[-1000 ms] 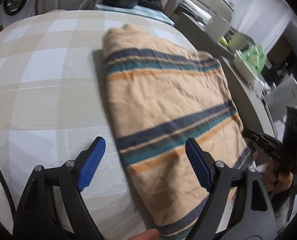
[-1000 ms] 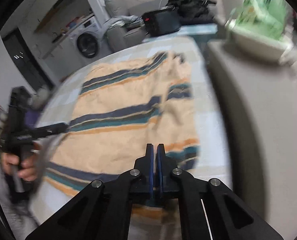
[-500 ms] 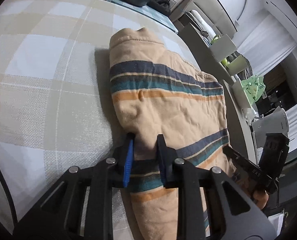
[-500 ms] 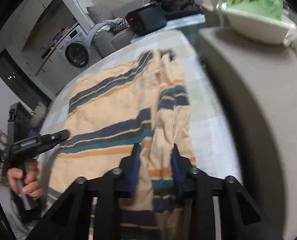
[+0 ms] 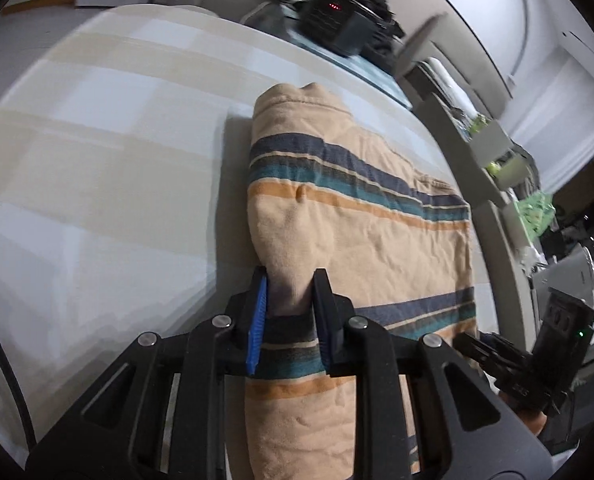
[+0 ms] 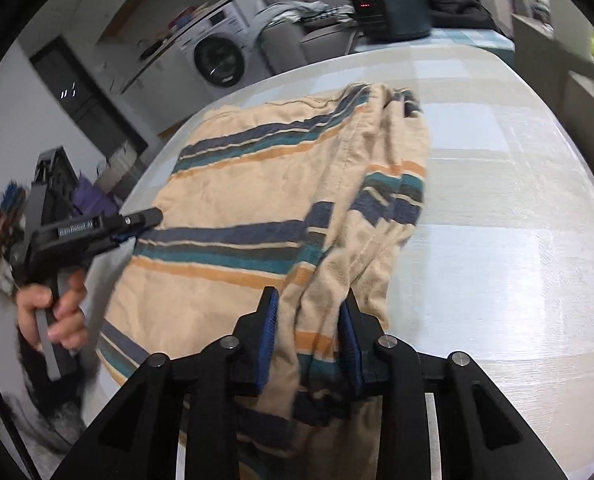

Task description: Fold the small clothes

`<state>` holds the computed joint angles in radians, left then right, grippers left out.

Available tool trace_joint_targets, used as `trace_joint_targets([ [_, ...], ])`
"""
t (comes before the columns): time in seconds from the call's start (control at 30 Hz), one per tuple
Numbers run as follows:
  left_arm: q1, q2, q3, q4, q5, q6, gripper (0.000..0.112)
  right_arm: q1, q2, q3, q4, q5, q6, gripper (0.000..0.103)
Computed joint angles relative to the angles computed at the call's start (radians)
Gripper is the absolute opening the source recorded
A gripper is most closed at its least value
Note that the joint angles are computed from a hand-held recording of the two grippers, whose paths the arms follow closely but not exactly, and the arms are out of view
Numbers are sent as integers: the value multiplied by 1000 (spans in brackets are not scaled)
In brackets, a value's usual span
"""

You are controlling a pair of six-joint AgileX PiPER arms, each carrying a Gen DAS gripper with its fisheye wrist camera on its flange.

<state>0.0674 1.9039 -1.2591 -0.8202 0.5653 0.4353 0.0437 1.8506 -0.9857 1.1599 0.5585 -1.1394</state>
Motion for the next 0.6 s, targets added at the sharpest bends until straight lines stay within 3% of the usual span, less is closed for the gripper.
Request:
trace_joint_targets([
  [0.07,11,-23,26,13,-6,-1,19,8,-32,24,-47,-32,37,36],
  [0.2,-21,-110,102,174,-114,-104,19,-23,-134,136,-167,-152,108,40],
  [0.3,-8,-167,157,116,-141,-36,19,-80,-173,192,-166,-150,121,40],
  [0.43,-48,-234,197,82,-140,1,20,-135,-215,238,121,-22,-155,40],
  [0.5,-67,-269,223,60,-122,35,27,-122,-199,214,183,54,-207,40],
  [0.6,-120,-307,259,52,-111,53,49,-85,-150,174,211,124,-237,40],
])
